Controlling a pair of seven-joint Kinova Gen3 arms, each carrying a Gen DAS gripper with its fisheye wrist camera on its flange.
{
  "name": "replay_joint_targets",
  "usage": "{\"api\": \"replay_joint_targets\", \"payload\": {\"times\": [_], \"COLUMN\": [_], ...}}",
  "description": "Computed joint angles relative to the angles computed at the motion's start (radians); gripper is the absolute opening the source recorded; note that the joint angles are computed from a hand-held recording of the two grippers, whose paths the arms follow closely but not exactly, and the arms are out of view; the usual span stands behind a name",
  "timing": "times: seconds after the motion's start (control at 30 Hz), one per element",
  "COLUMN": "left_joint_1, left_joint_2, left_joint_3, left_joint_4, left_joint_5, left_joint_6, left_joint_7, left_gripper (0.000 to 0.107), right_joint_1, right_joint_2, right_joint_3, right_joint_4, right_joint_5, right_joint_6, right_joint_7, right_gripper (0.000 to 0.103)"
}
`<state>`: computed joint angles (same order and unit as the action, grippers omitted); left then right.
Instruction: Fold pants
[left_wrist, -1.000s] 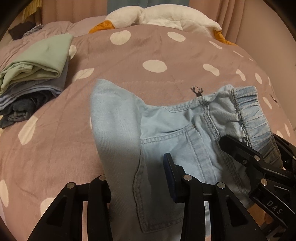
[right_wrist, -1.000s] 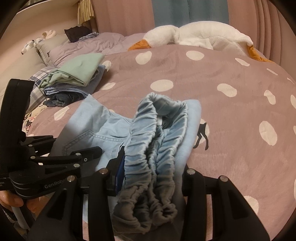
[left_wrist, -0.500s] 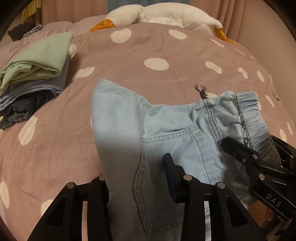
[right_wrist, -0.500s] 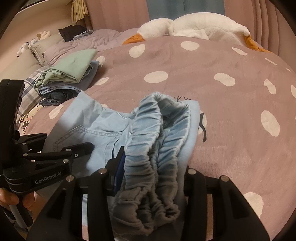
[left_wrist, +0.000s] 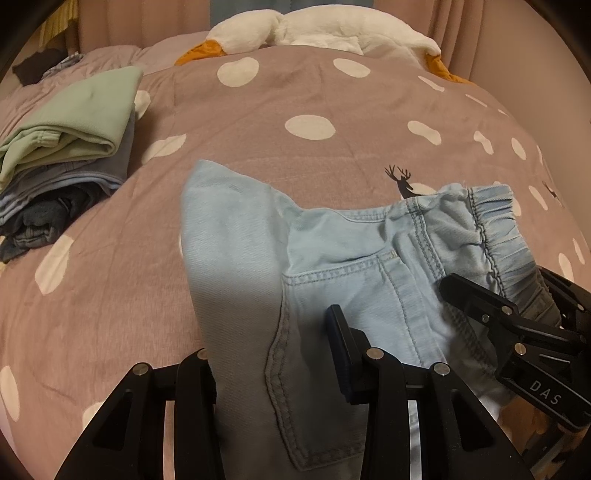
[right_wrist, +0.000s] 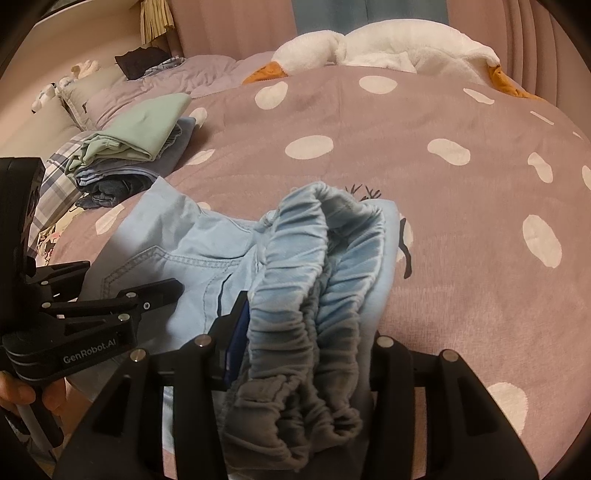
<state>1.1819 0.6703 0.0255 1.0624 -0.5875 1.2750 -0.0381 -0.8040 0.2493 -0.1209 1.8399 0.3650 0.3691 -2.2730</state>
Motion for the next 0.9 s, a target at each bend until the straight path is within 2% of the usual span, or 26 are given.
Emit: {"api": "replay_joint_targets", "payload": {"times": [0.2, 0.57, 0.8, 0.9], "left_joint_1": [0.002, 0.006, -0.003, -0.003], "left_joint_2": [0.003, 0.005, -0.009, -0.012], "left_joint_3": [0.001, -0.004, -0.002, -0.002], "left_joint_4": [-0.005, 0.004, 0.032, 0.04], "left_joint_5": [-0.006, -0.017, -0.015, -0.016], "left_joint_6": [0.006, -0.004, -0.033, -0.034], "left_joint_7": [-0.018, -0.021, 0.0, 0.01], "left_gripper": [0.038, 0.04, 0.044, 0.049], "right_joint_1": [0.018, -0.012, 0.009, 0.006], "right_joint_2": [0.004, 0.006, 0.011, 0.011], "right_joint_3": [-0.011, 0.016, 0.002, 0.007], "right_joint_4": [0.002, 0.018, 0.014, 0.015], "right_joint_5": [-0.031, -0.003, -0.028, -0.031], "right_joint_6": [-0.007, -0.026, -0.027, -0.028], "right_joint_7": [0.023, -0.01, 0.019, 0.021], "right_gripper": [0.048, 0.05, 0.052, 0.052]}}
